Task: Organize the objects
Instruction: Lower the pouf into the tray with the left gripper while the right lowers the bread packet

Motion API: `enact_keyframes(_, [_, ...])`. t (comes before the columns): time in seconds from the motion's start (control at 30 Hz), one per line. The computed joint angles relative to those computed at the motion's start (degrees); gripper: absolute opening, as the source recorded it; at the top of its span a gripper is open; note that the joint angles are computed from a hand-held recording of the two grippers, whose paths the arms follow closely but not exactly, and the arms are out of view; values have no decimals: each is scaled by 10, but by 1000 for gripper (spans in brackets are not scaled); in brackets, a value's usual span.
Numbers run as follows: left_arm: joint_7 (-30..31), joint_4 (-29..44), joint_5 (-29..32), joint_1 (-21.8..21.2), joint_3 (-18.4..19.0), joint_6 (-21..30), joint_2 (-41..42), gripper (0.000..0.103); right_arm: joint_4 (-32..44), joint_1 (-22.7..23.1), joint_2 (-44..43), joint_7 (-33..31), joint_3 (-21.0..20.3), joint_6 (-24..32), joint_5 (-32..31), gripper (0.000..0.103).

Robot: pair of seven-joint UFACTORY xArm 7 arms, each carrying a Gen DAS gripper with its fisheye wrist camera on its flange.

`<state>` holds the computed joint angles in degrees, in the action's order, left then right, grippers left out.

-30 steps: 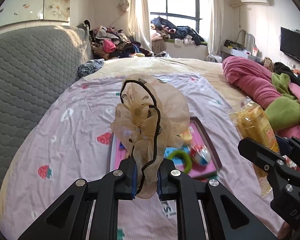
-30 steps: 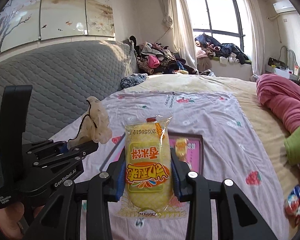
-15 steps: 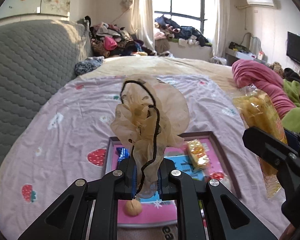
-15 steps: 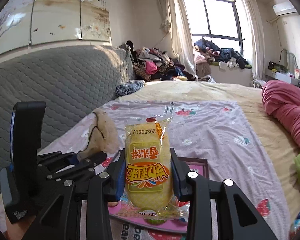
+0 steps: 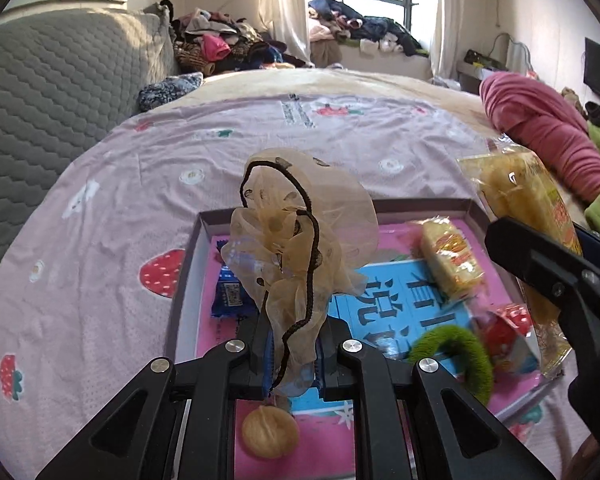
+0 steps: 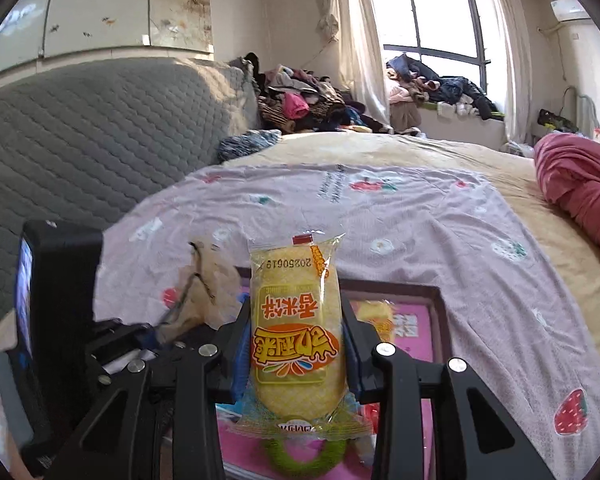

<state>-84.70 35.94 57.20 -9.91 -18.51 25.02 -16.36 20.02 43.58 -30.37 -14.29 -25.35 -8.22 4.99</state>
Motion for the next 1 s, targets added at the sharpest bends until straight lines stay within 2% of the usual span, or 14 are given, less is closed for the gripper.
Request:
enact_keyframes(0.13, [6, 12, 8, 0, 7, -15, 28, 16, 17, 56, 28, -14, -63, 7, 3, 38])
enact_keyframes(0.23, [25, 19, -9, -13, 13, -14, 44, 16, 23, 43, 54, -17, -50, 8, 9, 38])
enact_keyframes(0.3, [25, 23, -5, -19, 16, -15, 50, 17, 25, 52, 59, -21, -59, 11, 15, 38])
enact_keyframes(0.37, [32, 24, -11, -24, 21, -18, 55, 17, 26, 37, 68, -23, -44, 15, 19, 38])
enact_keyframes(0.63, [63, 32, -37, -41, 37, -12, 79, 18, 45, 58, 105, -42, -66, 22, 42, 38])
enact_keyframes(0.7, [65, 32, -38, -44, 39, -12, 82, 18, 46, 51, 112, -45, -56, 28, 49, 38])
enact_keyframes(1.0, [77, 36, -42, -53, 45, 0, 91, 18, 57, 73, 130, -91, -70, 49, 106, 39])
